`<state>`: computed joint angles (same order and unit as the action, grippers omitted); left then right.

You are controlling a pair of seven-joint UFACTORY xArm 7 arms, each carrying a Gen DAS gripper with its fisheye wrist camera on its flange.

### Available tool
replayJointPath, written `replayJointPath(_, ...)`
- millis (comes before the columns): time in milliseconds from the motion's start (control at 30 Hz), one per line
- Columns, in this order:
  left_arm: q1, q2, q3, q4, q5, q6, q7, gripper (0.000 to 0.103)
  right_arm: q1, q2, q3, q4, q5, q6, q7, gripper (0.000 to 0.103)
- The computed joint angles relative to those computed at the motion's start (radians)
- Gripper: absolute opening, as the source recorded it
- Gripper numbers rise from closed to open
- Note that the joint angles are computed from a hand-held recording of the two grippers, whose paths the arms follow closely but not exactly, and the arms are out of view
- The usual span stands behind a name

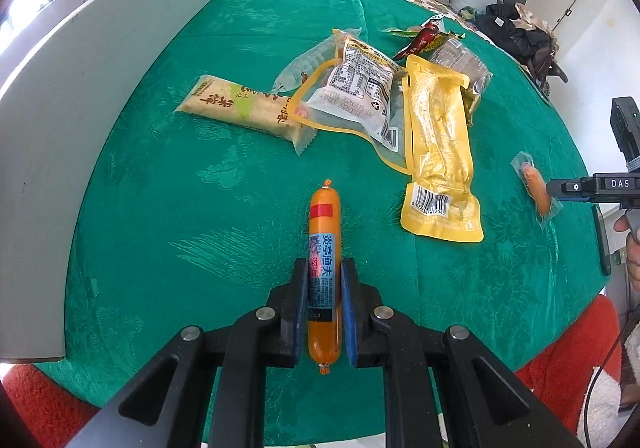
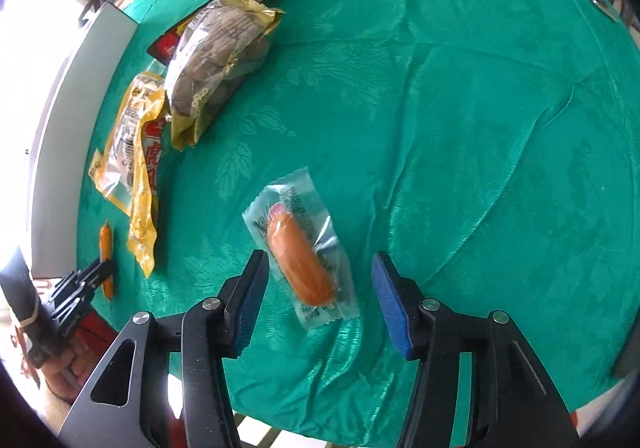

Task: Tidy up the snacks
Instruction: 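Lift the orange sausage stick with the left tool while the right tool lifts the wrapped sausage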

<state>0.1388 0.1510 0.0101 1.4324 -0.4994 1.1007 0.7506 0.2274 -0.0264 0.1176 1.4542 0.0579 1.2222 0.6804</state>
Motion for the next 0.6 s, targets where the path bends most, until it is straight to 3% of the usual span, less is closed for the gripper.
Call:
replayJointPath(100, 0.001, -0.007, 0.000, -0.008, -0.008, 0.004, 0.003, 0.015, 0.005, 0.006, 0.005, 0.013, -0.031, 0.019, -0.050, 0.058)
replayJointPath(267, 0.005, -0.014, 0.005, -0.014, -0.021, 0.018, 0.010, 0.015, 0.068, 0.120, 0.032, 0.118, -0.224, 0.118, -0.117, 0.064)
replayJointPath(333, 0.010, -0.014, 0.008, -0.013, -0.030, 0.027, 0.013, 0.015, 0.068, 0.109, 0.021, 0.075, -0.202, 0.069, -0.120, 0.066)
replayJointPath(433, 0.013, -0.013, 0.008, -0.013, -0.041, 0.033, 0.018, 0.015, 0.072, 0.113, 0.017, 0.075, -0.200, 0.057, -0.120, 0.047)
replayJointPath(467, 0.016, -0.010, 0.009, -0.010, -0.051, 0.041, 0.020, 0.015, 0.071, 0.115, 0.015, 0.080, -0.181, 0.055, -0.123, 0.023)
replayJointPath(600, 0.035, 0.008, 0.009, 0.021, -0.108, 0.096, 0.021, 0.014, 0.060, 0.076, 0.010, 0.035, -0.114, 0.027, -0.115, 0.022)
